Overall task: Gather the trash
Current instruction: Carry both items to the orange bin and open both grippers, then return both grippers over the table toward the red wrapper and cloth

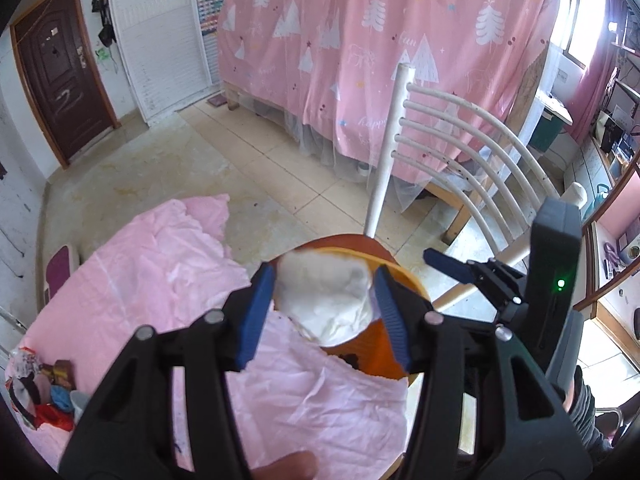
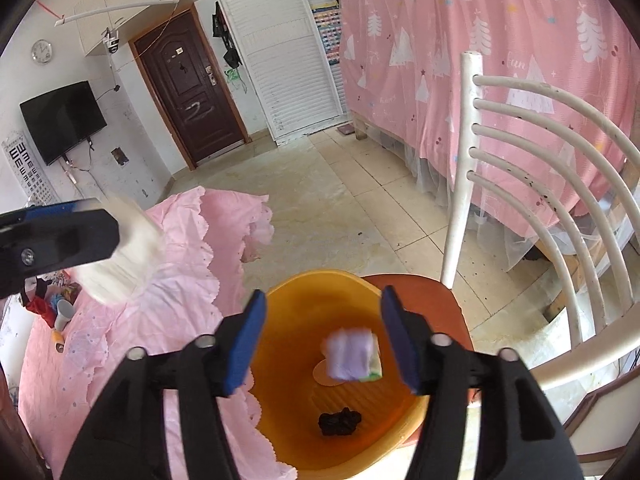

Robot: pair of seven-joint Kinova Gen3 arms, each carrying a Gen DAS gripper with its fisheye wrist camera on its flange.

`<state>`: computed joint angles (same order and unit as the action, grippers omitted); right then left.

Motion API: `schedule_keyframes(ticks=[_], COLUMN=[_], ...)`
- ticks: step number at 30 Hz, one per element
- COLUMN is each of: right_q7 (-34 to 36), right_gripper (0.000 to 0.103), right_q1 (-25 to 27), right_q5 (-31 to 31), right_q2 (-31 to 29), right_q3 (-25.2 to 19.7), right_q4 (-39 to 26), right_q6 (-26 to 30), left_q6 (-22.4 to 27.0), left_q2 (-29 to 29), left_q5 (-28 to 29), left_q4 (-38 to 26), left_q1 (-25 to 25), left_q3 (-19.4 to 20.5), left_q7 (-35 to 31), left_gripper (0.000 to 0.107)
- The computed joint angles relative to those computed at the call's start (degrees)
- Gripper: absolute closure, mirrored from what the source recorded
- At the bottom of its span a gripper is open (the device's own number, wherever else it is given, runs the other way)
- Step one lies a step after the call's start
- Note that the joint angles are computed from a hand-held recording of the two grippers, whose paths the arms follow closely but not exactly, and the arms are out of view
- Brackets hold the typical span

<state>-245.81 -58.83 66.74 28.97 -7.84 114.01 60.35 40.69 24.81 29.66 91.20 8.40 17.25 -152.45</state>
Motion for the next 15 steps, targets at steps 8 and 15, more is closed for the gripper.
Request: schedule_keyframes(ticks=[8, 15], right_q7=[-0.1, 7.1], right_gripper=[0.05, 0.05], right_q1=[-0.5, -0.4], right_q5=[-1.6, -2.9], right_q2=[-0.2, -0.2], right_q3=[-0.2, 0.1], right_q4=[-0.4, -5.4], right_q6=[1.3, 3.3], left_q6=[1.7, 4.3], left_q2=[0.3, -1.0], left_q5=[0.6, 5.2], left_q4=[-0.8, -0.8], left_q1=[-1.1, -5.3], left_q3=[0.1, 0.2], left_q7=[-0.6, -5.4], left_gripper=[0.051, 0.051])
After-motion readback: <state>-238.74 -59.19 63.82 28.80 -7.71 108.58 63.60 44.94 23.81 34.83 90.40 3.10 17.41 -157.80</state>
